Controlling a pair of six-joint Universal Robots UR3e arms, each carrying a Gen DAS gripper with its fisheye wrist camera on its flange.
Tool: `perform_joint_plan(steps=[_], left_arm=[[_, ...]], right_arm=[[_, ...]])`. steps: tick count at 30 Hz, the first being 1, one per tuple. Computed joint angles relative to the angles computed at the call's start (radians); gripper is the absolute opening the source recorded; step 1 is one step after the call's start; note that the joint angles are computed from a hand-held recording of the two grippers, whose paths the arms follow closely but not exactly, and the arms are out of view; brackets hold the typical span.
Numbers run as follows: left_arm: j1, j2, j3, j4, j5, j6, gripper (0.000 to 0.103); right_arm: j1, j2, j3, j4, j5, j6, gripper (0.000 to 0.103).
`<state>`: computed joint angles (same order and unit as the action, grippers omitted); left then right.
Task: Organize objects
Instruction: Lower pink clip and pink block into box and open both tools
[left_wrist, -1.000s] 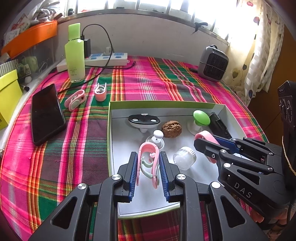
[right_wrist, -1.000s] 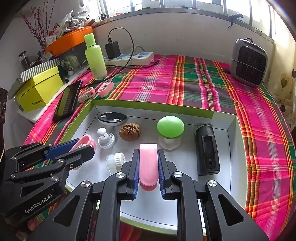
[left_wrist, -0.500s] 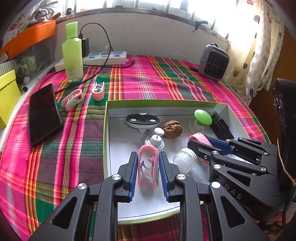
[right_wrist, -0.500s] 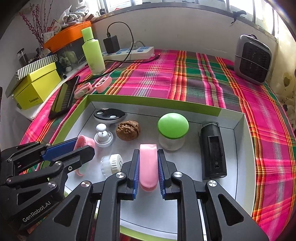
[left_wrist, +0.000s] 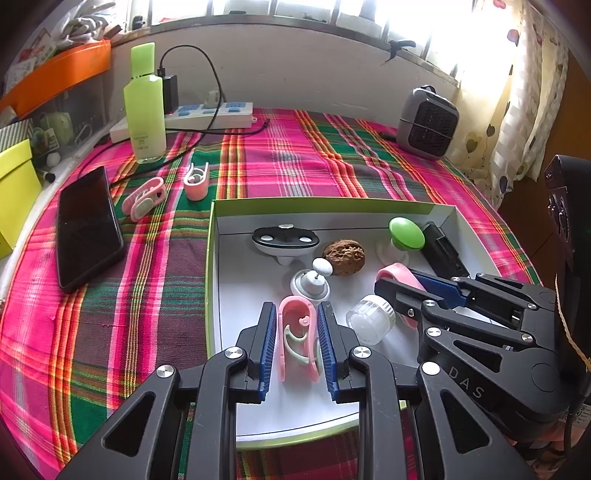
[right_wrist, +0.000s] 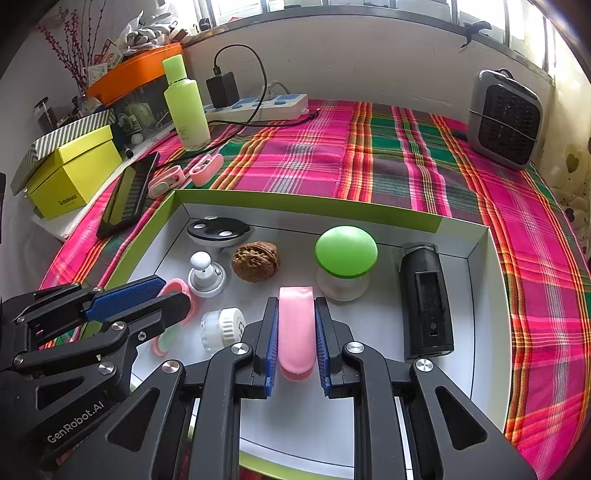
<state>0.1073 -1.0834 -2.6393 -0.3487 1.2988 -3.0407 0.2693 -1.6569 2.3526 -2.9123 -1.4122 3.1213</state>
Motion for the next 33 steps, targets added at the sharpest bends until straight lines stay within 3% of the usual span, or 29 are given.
perform_joint_plan(steps=[17,25,33], left_arm=[[-0.009,0.011,0.001,-0.015,0.007,0.001,0.023],[-0.013,0.04,-0.003,-0.028,0.019,-0.003,0.028],[0.048,0.207,-0.017,-0.169,-0.019,0.023,0.034]], right_arm=[[0.024,0.001,-0.009,0.01,-0.03,0.007,0.019],[0.023,-0.026,0.01,0.01,-0.031,0.008,0.029],[0.022,-0.105,0.051,0.004,-0.035,0.03,0.031]])
